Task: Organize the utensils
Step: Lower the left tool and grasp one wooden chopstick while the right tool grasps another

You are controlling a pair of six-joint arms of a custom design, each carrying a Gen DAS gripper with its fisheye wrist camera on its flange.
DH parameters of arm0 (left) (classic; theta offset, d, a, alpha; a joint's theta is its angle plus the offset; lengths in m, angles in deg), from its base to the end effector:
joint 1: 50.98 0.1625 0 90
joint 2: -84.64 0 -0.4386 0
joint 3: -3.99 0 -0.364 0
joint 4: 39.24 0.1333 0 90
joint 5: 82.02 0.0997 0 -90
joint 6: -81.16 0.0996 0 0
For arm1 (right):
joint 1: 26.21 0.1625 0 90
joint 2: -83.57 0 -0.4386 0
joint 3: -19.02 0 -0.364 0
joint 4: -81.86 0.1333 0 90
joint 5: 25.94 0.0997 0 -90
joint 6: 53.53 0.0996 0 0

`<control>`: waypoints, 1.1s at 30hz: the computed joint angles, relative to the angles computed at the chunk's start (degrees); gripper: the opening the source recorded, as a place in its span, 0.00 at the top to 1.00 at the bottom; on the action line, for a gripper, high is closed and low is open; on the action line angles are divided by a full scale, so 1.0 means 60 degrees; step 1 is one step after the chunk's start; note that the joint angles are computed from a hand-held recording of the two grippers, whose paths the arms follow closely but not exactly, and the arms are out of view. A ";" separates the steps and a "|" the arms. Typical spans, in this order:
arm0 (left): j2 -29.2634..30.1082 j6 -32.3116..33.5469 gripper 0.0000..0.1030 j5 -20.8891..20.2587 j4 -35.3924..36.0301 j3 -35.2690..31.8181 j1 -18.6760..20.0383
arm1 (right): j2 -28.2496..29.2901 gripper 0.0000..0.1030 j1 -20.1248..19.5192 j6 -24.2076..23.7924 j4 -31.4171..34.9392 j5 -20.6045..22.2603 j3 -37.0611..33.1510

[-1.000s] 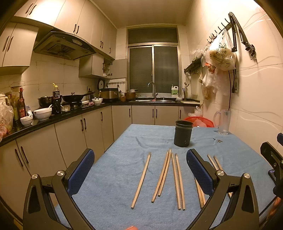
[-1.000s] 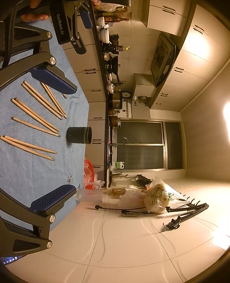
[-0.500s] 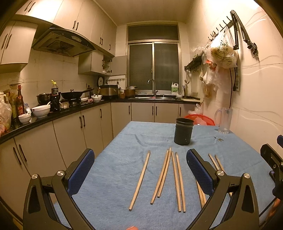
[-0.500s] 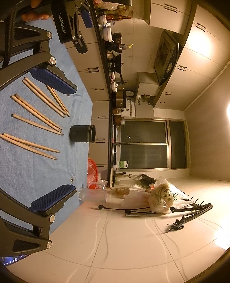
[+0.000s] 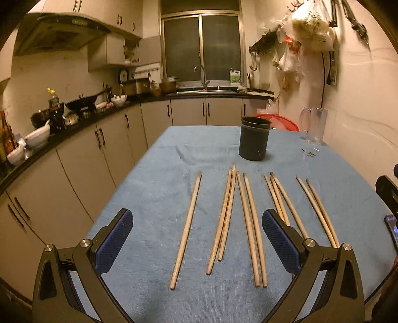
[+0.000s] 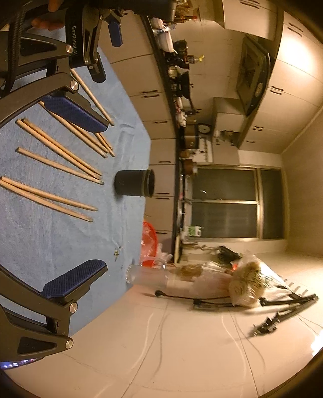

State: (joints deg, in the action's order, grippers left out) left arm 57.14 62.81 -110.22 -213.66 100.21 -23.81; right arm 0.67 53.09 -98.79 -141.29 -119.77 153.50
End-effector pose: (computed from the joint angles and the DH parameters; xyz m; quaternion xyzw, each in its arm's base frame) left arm -0.4594 -0.4843 0.0075 0.2568 0.8133 -0.4200 0.3101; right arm 0.0514 -0.4100 0.3966 0.2039 -0.7291 0.5647 0.3286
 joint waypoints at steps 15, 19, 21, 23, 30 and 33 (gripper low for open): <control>0.0151 -0.0351 0.00 -0.0651 0.3102 -0.2573 0.1309 | 0.0248 0.26 -0.0048 0.3030 0.9606 -0.1997 -0.5356; 0.0463 -0.0836 0.00 -0.1445 0.5343 -0.3922 0.1752 | 0.0707 0.44 -0.0343 0.4074 1.1890 -0.1807 -0.6360; 0.0692 -0.0887 0.00 -0.1666 0.5971 -0.4540 0.1933 | 0.0949 0.55 -0.0451 0.4577 1.2737 -0.1875 -0.6831; 0.0883 -0.0804 0.01 -0.1880 0.6290 -0.4994 0.2055 | 0.1172 0.57 -0.0499 0.4736 1.3161 -0.1932 -0.7193; 0.1484 -0.1312 0.22 -0.3349 0.8410 -0.6917 0.2607 | 0.1971 0.76 -0.0455 0.5317 1.5075 -0.2285 -0.8608; 0.1675 -0.1480 0.33 -0.3660 0.8956 -0.7512 0.2758 | 0.2279 0.79 -0.0423 0.5466 1.5397 -0.2653 -0.9012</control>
State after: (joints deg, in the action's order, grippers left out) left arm 67.19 53.94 -132.18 -159.93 55.13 -7.26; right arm 14.35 50.55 -66.00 -48.91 -135.68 99.43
